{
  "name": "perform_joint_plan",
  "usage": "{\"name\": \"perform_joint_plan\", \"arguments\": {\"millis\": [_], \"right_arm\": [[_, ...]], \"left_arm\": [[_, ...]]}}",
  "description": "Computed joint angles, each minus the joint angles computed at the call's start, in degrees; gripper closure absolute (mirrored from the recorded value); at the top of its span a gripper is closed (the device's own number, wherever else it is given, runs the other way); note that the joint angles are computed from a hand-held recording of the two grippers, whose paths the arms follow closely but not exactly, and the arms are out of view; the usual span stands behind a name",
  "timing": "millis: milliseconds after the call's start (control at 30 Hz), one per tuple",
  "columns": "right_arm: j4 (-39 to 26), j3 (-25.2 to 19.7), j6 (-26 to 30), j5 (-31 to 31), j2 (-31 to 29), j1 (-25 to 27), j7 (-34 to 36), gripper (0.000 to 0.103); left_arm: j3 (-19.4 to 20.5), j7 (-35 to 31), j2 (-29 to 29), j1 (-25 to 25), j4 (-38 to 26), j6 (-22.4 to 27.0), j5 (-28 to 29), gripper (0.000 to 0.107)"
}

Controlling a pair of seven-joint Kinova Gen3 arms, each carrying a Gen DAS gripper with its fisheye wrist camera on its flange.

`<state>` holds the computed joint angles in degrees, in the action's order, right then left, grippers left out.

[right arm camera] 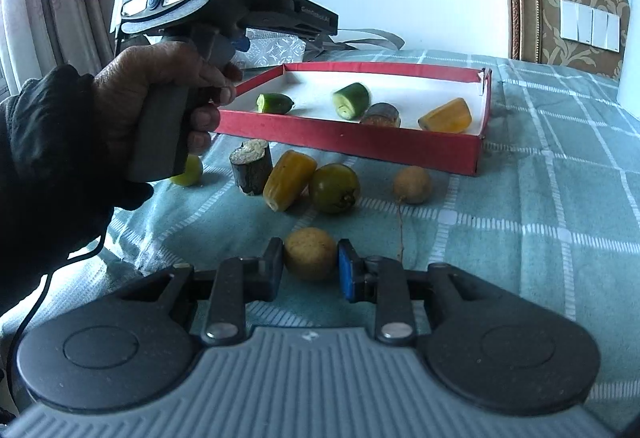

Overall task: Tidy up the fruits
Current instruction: 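Lower the cucumber piece into the tray and open the left gripper, then move the left gripper to the dark green tomato and close on it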

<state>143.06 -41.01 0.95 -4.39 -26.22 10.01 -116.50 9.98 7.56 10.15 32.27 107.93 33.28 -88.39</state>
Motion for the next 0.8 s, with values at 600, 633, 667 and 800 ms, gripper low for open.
{"name": "perform_joint_plan", "arguments": {"millis": [600,633,667,800], "right_arm": [[0.1,-0.4,0.1,-0.7,-0.4,0.5,-0.8,0.076],[0.1,-0.3,0.1,-0.7,-0.4,0.5,-0.8,0.076],[0.1,-0.4,0.2,-0.7,-0.5,0.6,-0.9,0.076],[0.0,-1.3,0.3,-0.5,-0.7,1.4,-1.0,0.076]], "left_arm": [[2.5,7.6,-16.2,-7.4,17.8,-8.8,-4.5,0.024],[2.5,8.0,-17.4,-8.2,19.1,-9.9,-5.0,0.024],[2.5,8.1,-18.5,-8.9,20.4,-10.9,-5.6,0.024],[2.0,8.0,-21.3,-10.5,24.4,-12.9,-7.9,0.024]]}}
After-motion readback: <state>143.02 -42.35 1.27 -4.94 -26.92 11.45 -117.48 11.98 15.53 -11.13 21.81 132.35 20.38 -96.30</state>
